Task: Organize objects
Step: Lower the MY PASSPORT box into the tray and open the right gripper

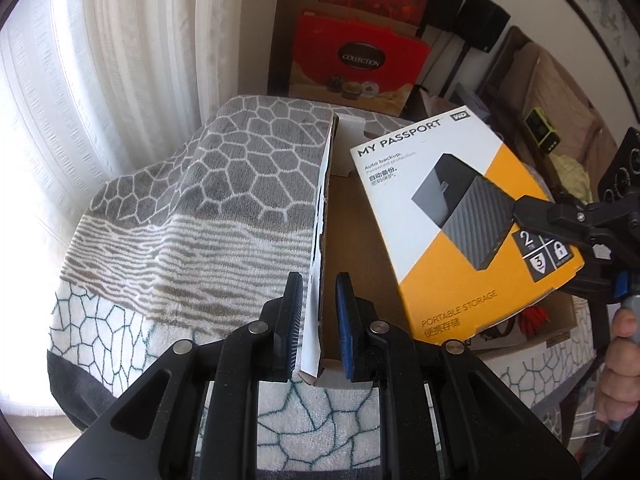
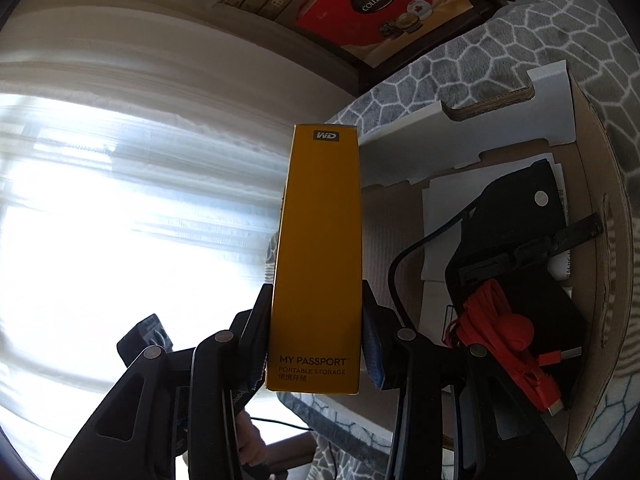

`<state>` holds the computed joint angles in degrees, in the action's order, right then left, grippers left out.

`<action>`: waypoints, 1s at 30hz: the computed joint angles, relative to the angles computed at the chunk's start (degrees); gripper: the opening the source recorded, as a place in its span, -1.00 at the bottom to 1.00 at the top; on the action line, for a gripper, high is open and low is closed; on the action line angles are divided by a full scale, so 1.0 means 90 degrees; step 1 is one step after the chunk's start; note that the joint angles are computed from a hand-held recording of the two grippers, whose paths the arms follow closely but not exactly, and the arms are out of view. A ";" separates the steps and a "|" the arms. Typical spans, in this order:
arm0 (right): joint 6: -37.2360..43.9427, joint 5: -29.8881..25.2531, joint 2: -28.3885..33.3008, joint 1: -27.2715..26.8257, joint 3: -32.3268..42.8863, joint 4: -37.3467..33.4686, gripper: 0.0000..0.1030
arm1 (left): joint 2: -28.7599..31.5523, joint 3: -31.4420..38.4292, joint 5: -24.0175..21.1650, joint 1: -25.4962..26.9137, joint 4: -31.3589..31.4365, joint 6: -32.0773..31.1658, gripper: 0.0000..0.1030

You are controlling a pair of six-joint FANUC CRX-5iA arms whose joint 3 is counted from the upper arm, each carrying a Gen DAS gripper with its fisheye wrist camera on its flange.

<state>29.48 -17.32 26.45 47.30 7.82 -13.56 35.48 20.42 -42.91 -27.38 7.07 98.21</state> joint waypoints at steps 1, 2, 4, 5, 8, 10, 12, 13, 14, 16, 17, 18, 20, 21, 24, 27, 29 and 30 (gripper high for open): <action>0.0031 -0.0042 0.0056 0.0014 0.0060 -0.0060 -0.24 | 0.0003 0.0001 -0.0012 0.0010 0.0012 -0.0004 -0.71; -0.0039 -0.0027 0.0076 0.0036 0.0047 0.0002 -0.24 | 0.0009 -0.0004 -0.0010 0.0018 0.0026 -0.0008 -0.71; -0.0079 -0.0049 0.0124 0.0044 0.0065 -0.0012 -0.24 | 0.0030 -0.0003 -0.0024 0.0025 0.0055 -0.0016 -0.71; -0.0084 -0.0086 0.0153 0.0036 0.0092 -0.0056 -0.24 | 0.0047 -0.0013 -0.0022 0.0034 0.0104 -0.0048 -0.71; 0.0181 -0.0303 0.0264 -0.0008 0.0287 -0.0354 -0.24 | 0.0065 -0.0080 0.0028 0.0047 0.0270 -0.0158 -0.71; 0.0313 -0.0493 0.0353 -0.0003 0.0458 -0.0387 -0.23 | 0.0083 -0.0074 0.0026 0.0034 0.0276 -0.0176 -0.71; 0.0482 -0.0727 0.0425 -0.0028 0.0650 -0.0474 -0.21 | 0.0107 -0.0029 -0.0010 0.0013 0.0212 -0.0131 -0.75; 0.0601 -0.0902 0.0451 -0.0058 0.0757 -0.0534 -0.19 | 0.0115 0.0000 -0.0029 -0.0001 0.0152 -0.0089 -0.75; 0.0743 -0.1103 0.0464 -0.0093 0.0859 -0.0603 -0.15 | 0.0118 -0.0016 -0.0020 0.0006 0.0211 -0.0127 -0.75; 0.0449 -0.1335 0.0405 -0.0032 0.0808 -0.0063 -0.11 | 0.0119 -0.0027 -0.0016 0.0011 0.0246 -0.0160 -0.74; 0.0231 -0.1364 0.0355 0.0020 0.0711 0.0311 -0.10 | 0.0117 -0.0033 -0.0011 0.0014 0.0253 -0.0162 -0.74; 0.0067 -0.1398 0.0305 0.0055 0.0625 0.0602 -0.10 | 0.0120 -0.0031 -0.0015 0.0015 0.0262 -0.0170 -0.74; -0.0003 -0.1525 0.0241 0.0054 0.0570 0.0754 -0.09 | 0.0118 -0.0035 -0.0006 0.0014 0.0250 -0.0164 -0.74; -0.0033 -0.1606 0.0224 0.0047 0.0568 0.0788 -0.08 | 0.0120 -0.0032 -0.0005 0.0013 0.0243 -0.0162 -0.74; -0.0332 -0.1877 0.0190 0.0093 0.0529 0.1195 0.02 | 0.0121 -0.0036 -0.0001 0.0018 0.0261 -0.0173 -0.74; -0.0375 -0.1904 0.0078 0.0132 0.0422 0.1323 0.04 | 0.0129 -0.0010 -0.0030 0.0010 0.0235 -0.0163 -0.74; -0.0393 -0.1851 0.0000 0.0143 0.0352 0.1335 0.08 | 0.0142 0.0031 -0.0062 -0.0005 0.0195 -0.0137 -0.74; -0.0453 -0.1833 -0.0043 0.0167 0.0299 0.1405 0.10 | 0.0147 0.0048 -0.0073 -0.0010 0.0179 -0.0122 -0.74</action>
<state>25.40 -33.82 26.06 48.80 10.52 -0.92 36.81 20.86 -43.57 -27.46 8.68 97.12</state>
